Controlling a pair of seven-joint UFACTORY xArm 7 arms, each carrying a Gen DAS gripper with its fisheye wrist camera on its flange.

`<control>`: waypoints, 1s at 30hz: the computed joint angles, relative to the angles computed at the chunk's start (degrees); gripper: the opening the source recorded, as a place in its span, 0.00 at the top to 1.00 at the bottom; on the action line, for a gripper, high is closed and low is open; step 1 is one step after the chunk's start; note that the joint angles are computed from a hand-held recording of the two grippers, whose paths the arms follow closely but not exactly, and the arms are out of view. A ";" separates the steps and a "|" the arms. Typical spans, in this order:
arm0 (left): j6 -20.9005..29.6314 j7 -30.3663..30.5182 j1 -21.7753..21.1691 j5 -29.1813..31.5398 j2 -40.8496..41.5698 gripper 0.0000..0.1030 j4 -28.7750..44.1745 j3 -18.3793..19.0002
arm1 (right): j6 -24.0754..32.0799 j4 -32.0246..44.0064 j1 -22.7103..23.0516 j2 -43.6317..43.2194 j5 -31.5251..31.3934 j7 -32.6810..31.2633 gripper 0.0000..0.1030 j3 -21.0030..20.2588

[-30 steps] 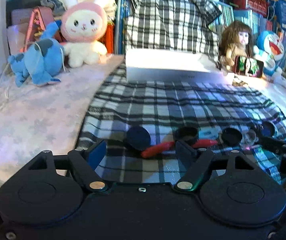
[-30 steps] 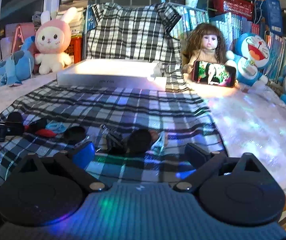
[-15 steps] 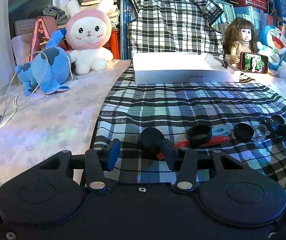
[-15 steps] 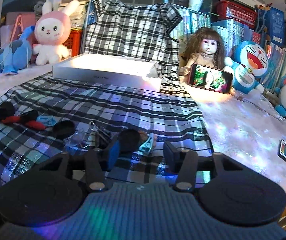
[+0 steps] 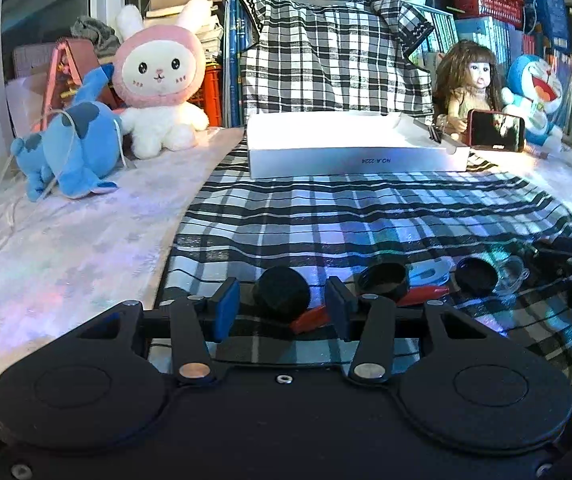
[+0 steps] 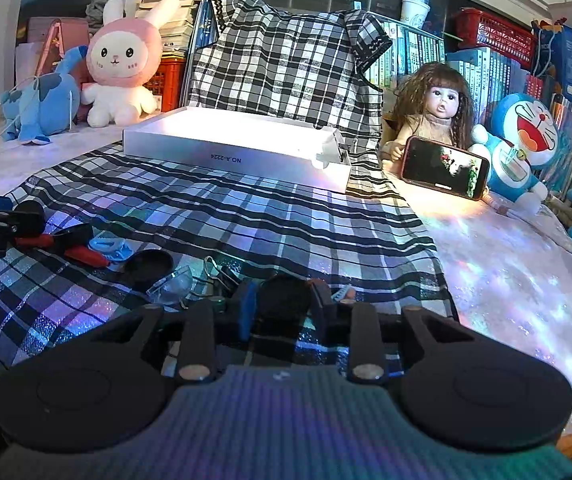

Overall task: Organize rigid objects
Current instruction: 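Grasp a black round cap with the left tool while the right tool grasps another black cap, then lift both held black caps and carry them toward the white box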

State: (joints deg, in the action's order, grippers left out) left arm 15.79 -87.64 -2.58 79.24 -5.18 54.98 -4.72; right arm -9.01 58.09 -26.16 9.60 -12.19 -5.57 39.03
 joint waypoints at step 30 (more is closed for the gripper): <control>-7.13 0.19 0.89 -3.81 1.91 0.69 1.57 1.39 | 2.42 3.45 -8.16 2.97 16.26 -12.73 0.79 10.81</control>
State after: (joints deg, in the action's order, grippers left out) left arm 8.66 -87.45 -1.69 75.43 -3.26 56.55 -3.33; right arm -6.59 61.54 -34.32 12.57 4.07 -18.31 49.83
